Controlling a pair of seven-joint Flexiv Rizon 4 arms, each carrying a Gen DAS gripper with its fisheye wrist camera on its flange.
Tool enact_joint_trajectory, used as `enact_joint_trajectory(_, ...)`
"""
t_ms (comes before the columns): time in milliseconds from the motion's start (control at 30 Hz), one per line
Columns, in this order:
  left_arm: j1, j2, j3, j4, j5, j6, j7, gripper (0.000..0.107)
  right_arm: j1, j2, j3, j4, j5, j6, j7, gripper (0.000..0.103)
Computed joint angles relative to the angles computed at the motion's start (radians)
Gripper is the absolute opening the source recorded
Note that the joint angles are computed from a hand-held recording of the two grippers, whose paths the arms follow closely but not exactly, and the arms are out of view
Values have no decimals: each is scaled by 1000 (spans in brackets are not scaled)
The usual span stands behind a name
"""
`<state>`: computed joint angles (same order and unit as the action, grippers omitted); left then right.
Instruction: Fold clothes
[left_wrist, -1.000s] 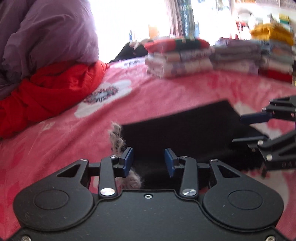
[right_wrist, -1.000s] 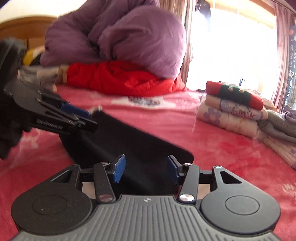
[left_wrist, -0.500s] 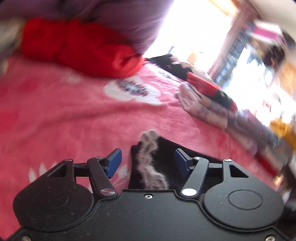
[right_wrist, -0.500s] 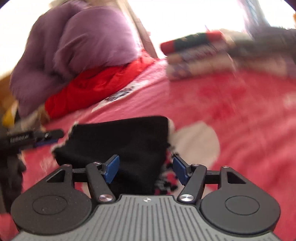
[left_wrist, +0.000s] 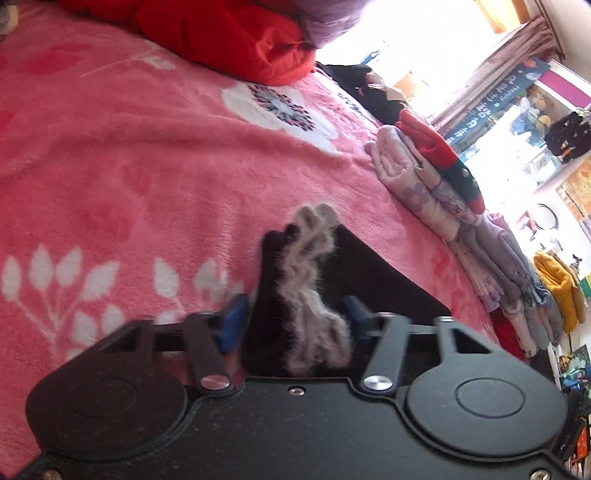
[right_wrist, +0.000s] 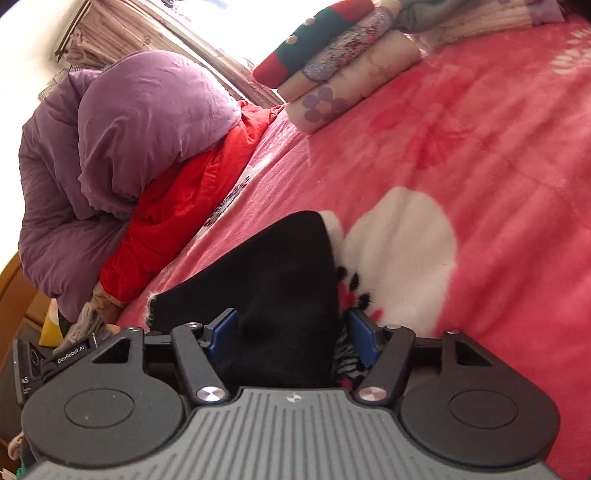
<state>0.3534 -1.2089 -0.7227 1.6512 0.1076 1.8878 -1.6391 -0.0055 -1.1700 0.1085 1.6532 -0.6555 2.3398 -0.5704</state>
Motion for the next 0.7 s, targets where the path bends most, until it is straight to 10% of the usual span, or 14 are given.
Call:
enact_joint_trajectory(33,1,-2,-3,1,3,3,1,38,1,-1,2,-5,-4,-6,5,45)
enact_joint_trajectory(167,66,-62,-105,21,66,38,-5,29,0,-5,5,2,19,21,9,30)
enact_joint_trajectory(367,99,-167,-265,27,149,14,-1,32,-50,83,-18,108,21,115,-7,29)
enact_joint_trajectory(433,41,-114,-205,16,100,-8,-5,45,-87,119,-31,148,-9,118,15,30)
enact_joint_trajectory(500,16,-98,-179,2,63,-66,10,60,-107,155,-54,187,-15,95,16,39)
enact_joint_trajectory(567,20,-107,-190,7,25,-84,21,61,-102,170,-81,212,38,29,-9,70)
enact_joint_trajectory(700,44,-132,-230,22,8,-83,53,65,-236,87,8,188,-41,88,93,70)
